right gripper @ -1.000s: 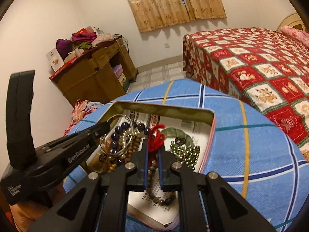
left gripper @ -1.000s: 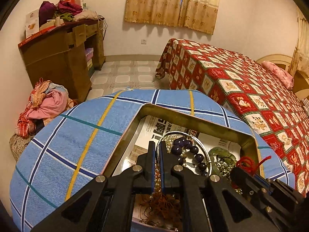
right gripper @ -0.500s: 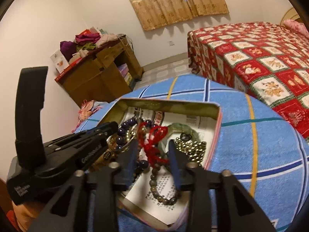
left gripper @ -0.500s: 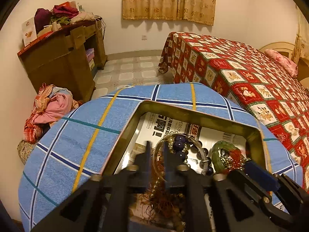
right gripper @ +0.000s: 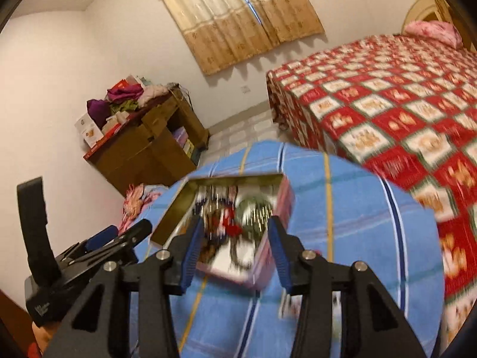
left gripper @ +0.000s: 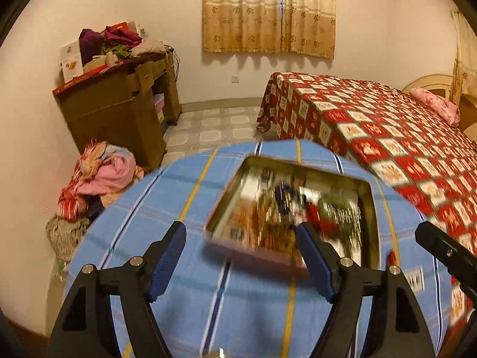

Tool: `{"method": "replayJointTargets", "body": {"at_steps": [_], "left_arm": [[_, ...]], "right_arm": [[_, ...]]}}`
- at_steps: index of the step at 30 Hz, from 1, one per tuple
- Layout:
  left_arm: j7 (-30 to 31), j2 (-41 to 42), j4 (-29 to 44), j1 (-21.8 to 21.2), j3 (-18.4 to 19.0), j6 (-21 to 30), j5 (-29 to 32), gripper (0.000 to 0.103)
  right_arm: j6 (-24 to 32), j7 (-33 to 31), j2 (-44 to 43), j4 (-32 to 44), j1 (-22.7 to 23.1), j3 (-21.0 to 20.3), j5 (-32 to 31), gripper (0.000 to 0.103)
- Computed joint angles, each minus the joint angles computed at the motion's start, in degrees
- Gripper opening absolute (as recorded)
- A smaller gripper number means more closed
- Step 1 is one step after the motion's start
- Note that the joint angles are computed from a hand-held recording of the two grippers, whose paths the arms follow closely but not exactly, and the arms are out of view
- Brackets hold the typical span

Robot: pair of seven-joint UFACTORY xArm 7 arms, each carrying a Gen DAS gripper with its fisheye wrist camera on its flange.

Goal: Organize jewelry
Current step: 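Open both tools to drop the bangle and charm into the tin, then grasp the silver wristwatch by its face with the left tool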

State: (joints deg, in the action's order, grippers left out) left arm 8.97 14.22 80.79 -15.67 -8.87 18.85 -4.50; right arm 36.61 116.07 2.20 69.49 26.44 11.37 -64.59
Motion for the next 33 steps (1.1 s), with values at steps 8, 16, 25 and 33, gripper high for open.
{"method": "replayJointTargets", "body": {"at_steps": [8,16,25,33], "left_arm": [[-4.5,-9.8,-13.6,0.0,0.9,0.1,0.5,0.076],[-5.8,-17.7,-23.6,0.0,1.7,-3.4,4.5,0.076],[9.3,-24.9,-34.9,-2.0,8.0,-5.8,-12.3,0.076],[9.9,-24.4,-34.8,-0.3,6.3,-3.4,-13.6,0.076]], "right_arm": [[2.0,0.6,-2.9,-5.3,2.2,2.9,4.2,0.048],[7.6,-2.0,-5.5,-7.0,3.9,6.1,5.7,0.048],[12.0,-2.6,-6.8,-8.6,5.0,8.7,5.6,0.048],[10.8,-4.5,-5.8,-8.8,6.2,8.5,6.9,0.048]]}}
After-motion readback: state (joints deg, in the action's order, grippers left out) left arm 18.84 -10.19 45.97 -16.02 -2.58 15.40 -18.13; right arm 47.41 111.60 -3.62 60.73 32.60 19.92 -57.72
